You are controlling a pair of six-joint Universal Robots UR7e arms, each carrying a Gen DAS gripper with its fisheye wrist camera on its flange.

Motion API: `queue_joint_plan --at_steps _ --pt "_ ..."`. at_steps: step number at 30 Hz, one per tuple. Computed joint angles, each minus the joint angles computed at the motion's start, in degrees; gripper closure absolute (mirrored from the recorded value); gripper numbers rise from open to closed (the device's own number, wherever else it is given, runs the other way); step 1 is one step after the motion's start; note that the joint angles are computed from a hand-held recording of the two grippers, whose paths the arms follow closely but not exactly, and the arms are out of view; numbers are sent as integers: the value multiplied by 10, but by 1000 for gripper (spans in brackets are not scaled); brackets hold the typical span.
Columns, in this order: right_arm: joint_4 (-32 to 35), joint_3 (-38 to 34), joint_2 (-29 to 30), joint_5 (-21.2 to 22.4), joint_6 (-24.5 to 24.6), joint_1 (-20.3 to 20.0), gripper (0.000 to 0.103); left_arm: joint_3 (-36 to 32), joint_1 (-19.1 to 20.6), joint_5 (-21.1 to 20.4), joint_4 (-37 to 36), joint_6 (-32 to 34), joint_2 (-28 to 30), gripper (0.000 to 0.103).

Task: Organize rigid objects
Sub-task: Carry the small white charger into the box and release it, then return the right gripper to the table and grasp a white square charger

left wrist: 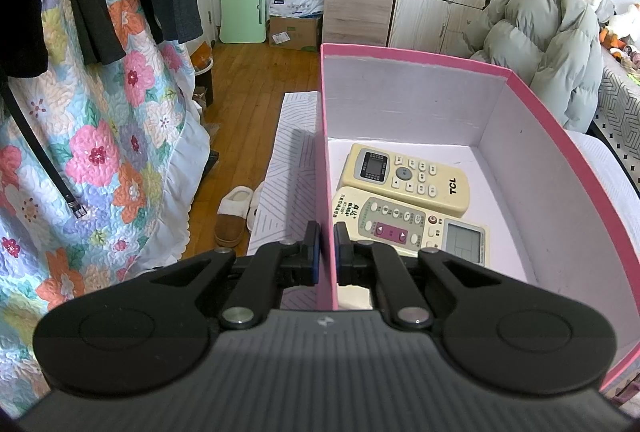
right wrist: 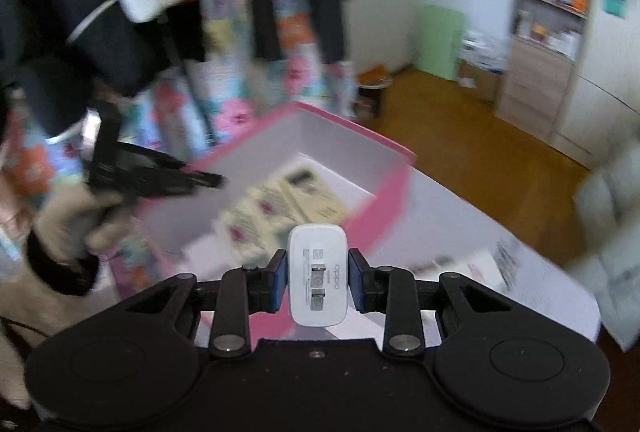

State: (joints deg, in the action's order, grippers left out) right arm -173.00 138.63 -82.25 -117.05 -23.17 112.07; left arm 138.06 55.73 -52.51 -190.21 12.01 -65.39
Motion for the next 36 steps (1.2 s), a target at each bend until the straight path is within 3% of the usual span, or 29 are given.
queue_joint_plan --at_steps 3,7,14,20,24,27,31,36 --pt "103 -70 50 13 4 8 67 0 0 0 -1 2 1 97" --pt "194 -140 134 13 -10 4 67 0 0 0 -2 2 1 97" --pt "431 -269 260 7 17 -33 67 4 -3 2 -22 10 10 97" --pt "528 -303 296 34 49 -64 67 7 -4 1 -29 11 12 97" --pt "521 -300 302 35 63 -69 67 8 -3 -2 -30 16 10 97" --pt "493 -283 297 -8 38 -50 64 9 -4 -1 -30 14 10 97" --pt "427 -240 273 -84 5 -14 48 6 -1 -2 -30 18 11 97" --pt "298 -165 193 -44 -12 0 43 6 1 -2 -32 20 11 97"
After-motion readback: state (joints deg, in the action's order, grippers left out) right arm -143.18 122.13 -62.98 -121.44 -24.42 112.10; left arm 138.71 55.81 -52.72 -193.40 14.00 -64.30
